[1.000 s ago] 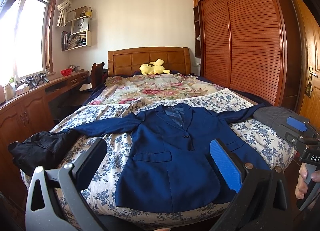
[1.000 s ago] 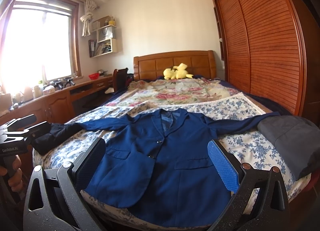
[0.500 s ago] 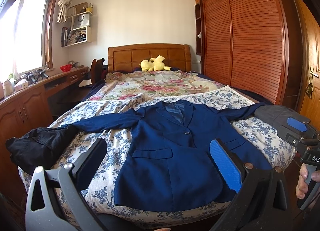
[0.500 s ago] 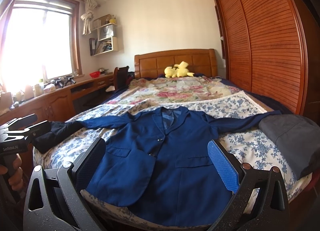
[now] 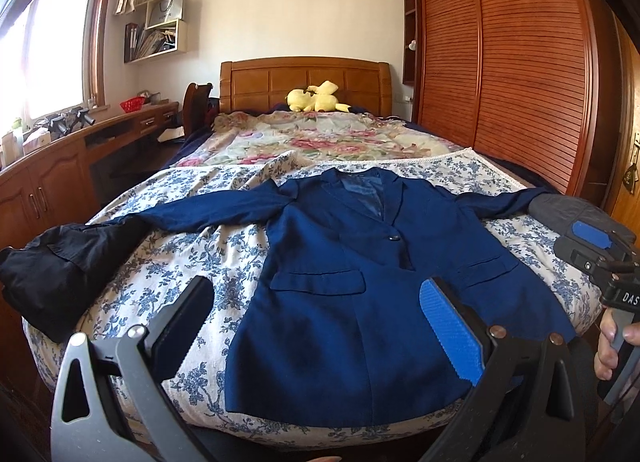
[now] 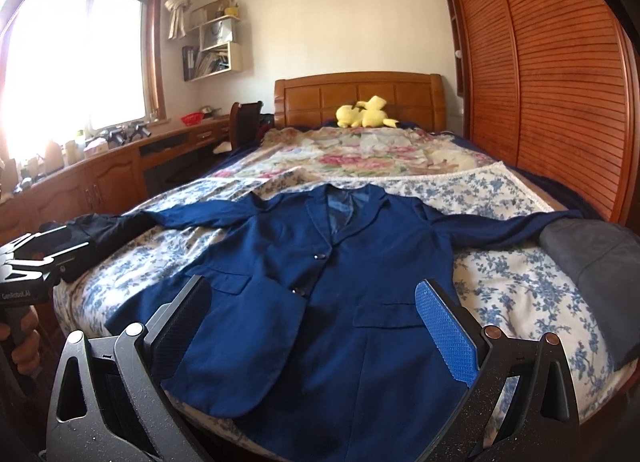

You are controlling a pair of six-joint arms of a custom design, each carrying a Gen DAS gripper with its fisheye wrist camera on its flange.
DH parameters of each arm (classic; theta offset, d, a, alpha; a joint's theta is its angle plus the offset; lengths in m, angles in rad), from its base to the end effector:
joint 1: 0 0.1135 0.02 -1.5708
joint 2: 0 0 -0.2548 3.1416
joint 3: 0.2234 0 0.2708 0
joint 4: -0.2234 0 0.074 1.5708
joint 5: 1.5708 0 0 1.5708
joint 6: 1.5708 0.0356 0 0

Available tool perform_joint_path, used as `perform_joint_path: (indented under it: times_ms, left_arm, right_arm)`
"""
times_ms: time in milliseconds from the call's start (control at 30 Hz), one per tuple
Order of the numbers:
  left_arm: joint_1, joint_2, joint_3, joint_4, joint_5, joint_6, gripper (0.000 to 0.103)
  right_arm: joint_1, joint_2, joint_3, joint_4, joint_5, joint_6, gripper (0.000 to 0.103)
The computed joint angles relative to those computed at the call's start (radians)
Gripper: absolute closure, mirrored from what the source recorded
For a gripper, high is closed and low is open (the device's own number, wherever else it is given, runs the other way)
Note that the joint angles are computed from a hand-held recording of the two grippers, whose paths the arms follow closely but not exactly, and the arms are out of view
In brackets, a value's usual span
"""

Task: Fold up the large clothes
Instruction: 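Move the left tool down toward the jacket sleeve cuff nearest it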

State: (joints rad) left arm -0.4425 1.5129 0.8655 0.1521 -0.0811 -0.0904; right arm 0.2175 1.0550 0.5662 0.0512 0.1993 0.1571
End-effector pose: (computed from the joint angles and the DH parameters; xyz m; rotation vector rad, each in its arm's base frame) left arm 0.3161 -0.1466 0.2044 0.3137 2.0495 -0.2444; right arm 0.2498 0.0480 0.2180 0.0666 1.9983 0.0404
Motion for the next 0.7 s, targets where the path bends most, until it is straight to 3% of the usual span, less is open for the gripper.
perform_joint_path:
  times_ms: [400,700]
  left_arm:
    - [0.077,0.184,0.080,0.053,0.049,0.016,0.000]
    - [0.149,0.333,0.201,0.021,0.044,0.025,0.000]
  right_arm:
    - [-0.065,0.322,0.168,0.128,-0.117,-0.079,0.000]
    - [-0.072,0.656,0.465,0.144,-0.205,-0.136,0.000]
